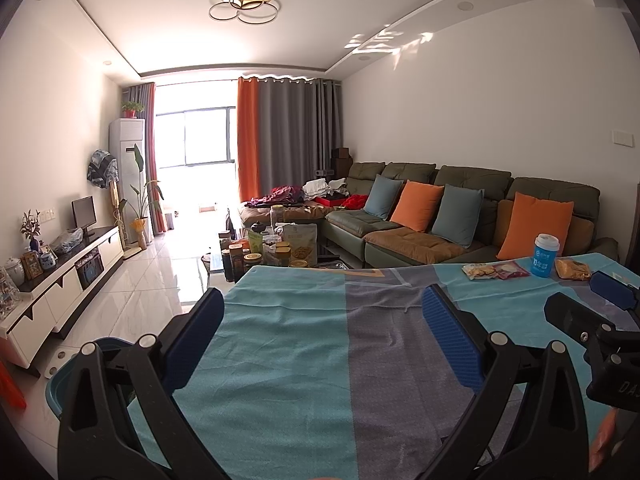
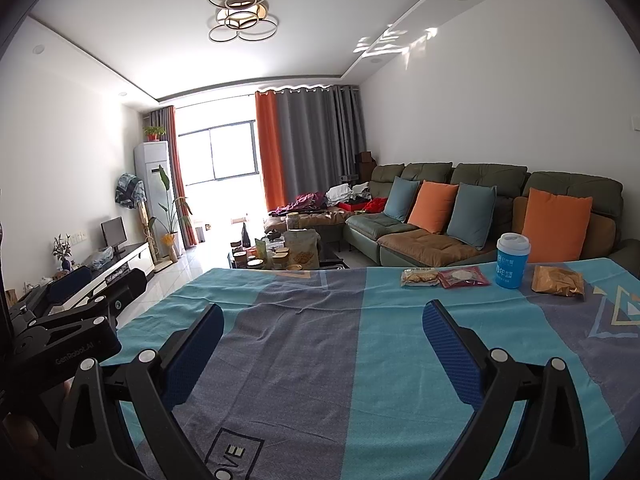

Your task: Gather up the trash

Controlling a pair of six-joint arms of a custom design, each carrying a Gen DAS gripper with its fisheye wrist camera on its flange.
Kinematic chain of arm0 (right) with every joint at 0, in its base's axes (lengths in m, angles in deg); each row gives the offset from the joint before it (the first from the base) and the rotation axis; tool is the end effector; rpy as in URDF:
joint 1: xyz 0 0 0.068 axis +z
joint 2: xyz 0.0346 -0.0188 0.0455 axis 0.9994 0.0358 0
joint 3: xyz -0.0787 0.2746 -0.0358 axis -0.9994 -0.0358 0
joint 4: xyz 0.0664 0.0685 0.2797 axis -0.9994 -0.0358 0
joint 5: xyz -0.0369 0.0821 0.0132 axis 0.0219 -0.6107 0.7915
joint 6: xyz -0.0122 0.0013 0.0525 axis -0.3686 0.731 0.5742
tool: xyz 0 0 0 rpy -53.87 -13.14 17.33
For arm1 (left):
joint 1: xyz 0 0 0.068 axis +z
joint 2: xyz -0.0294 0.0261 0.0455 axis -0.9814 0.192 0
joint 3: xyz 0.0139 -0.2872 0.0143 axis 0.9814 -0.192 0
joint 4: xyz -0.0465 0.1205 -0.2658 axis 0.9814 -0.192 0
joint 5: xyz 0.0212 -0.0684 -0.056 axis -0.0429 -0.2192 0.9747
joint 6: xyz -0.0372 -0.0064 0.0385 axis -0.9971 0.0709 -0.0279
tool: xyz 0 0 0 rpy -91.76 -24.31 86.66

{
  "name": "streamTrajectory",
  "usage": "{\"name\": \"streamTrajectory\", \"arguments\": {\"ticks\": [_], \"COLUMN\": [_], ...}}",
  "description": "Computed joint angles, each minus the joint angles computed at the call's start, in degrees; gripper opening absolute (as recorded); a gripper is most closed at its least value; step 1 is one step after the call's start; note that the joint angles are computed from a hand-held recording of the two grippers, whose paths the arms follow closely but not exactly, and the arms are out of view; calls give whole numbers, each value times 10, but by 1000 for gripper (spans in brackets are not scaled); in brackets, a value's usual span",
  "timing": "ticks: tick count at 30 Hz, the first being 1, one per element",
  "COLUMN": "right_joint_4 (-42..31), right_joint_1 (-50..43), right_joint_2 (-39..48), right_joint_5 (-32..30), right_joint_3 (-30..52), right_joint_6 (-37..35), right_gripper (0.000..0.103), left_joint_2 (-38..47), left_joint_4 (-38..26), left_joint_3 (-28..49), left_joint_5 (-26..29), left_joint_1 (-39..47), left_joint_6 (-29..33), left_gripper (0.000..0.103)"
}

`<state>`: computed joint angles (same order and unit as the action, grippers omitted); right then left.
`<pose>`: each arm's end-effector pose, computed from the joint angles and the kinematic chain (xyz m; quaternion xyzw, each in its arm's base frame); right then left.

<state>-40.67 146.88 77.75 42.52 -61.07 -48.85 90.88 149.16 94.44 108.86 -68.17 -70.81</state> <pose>0.1469 0.1826 0.1552 0.1007 0.7932 -0.0139 0.6004 0.2650 0.0343 0.1076 0.1174 0.7731 -0.0800 0.6181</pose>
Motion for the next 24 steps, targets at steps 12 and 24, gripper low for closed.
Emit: {"name": "streamTrajectory", "arguments": {"ticks": [12, 24], "right_joint_4": [1, 6], "right_joint_1": [0, -1], "right_joint_2": [7, 7], "right_joint_5": [-3, -2], "right_joint_3": [4, 3], "right_joint_6": [3, 2], "right_gripper": [96, 96], "left_joint_2": [1, 9], "left_joint_4": [0, 6], "left_joint_3": [1, 4], "left_joint_5": [-2, -2], "left_joint_1": [-1, 0], "left_joint_6": [1, 0], "left_gripper": [97, 97]}}
